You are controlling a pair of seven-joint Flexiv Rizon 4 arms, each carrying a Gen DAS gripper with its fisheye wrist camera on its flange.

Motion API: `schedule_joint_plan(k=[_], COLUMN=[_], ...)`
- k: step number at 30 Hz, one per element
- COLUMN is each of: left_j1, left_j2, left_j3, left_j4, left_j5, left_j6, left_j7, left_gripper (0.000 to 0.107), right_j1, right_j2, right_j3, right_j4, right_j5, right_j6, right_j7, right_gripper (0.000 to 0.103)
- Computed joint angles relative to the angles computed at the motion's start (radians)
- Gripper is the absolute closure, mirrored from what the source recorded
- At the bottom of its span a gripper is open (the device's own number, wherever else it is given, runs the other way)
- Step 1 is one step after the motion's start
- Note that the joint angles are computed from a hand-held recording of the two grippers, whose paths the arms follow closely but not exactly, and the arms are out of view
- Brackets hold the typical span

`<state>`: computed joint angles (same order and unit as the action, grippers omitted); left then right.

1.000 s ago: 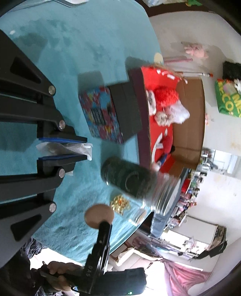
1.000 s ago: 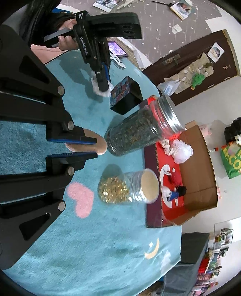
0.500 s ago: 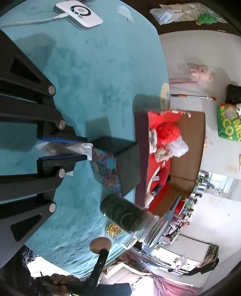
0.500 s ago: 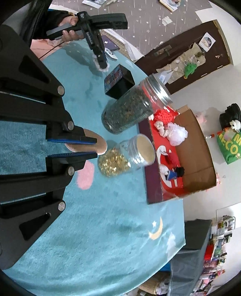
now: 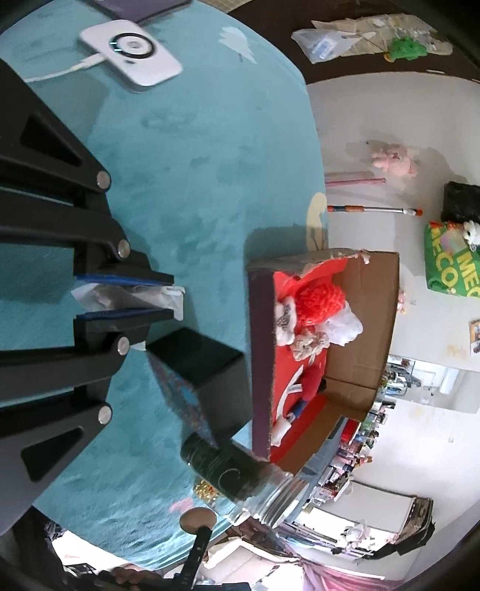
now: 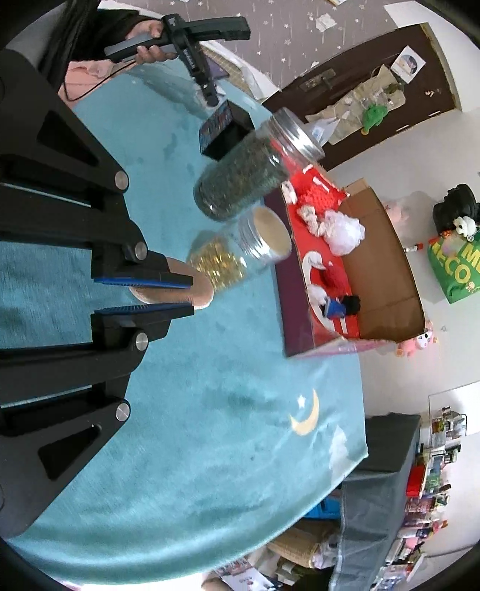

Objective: Organize soft objects
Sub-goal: 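Carry the tissue and tan sponge with both tools over into the box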

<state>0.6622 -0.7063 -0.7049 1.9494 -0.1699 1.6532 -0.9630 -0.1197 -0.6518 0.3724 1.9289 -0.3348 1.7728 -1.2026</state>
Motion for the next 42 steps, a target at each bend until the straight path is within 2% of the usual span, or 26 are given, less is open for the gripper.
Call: schedule_joint_plan(k=[4,10,15,27,35,38,42], left_j1=[0.024,0.017,-0.014,-0.102,-0.143,-0.192,-0.310], left_j2=[-0.038,-0.078,-0.082,-0.065,-0.051,-0.050,-0.069], left_j3=[-0.044,-0.070,-0.056,0.011,0.023,0.062,0.175], left_j4=[-0.045,-0.118,-0.165,-0.240,-0.283,-0.330,-0.453], left_j5=[0.003,-0.038,-0.092,-0.225,-0.327,-0.356,-0.359], left_j6=[-0.035,-0.090,-0.125,-0.199,-0.257,-0.308,-0.430], left_j7=[0.054,0.138,0.200,0.328,0.400,0.404,0.369], left_gripper=[0.096,0.096,0.096,0.096,0.096,0.096,0.096], right_j1=[0.006,-0.027,-0.065,-0.047,-0.069,-0.062,-0.018], right_j2=[0.001,-0.036,-0.082,-0.128,-0.172,-0.205,-0.250], right_j3=[-0.023,0.016,0.089,0.133,0.231,0.266,0.267], right_j4=[-0.028,-0.117,-0.209,-0.348,-0.461,-0.542,-0.670], right_j5=[-0.001,-0.002,0.022,0.115,0.197,0.220,0.237], right_j6=[-0.028,-0.086,-0.159,-0.260,-0.344,-0.418,-0.531], right_j7=[-0.016,-0.081,-0.167,-0.342,-0.481,-0.531,-0.578], right_gripper=[0.096,0.096,0.096,0.096,0.096,0.096,0.096])
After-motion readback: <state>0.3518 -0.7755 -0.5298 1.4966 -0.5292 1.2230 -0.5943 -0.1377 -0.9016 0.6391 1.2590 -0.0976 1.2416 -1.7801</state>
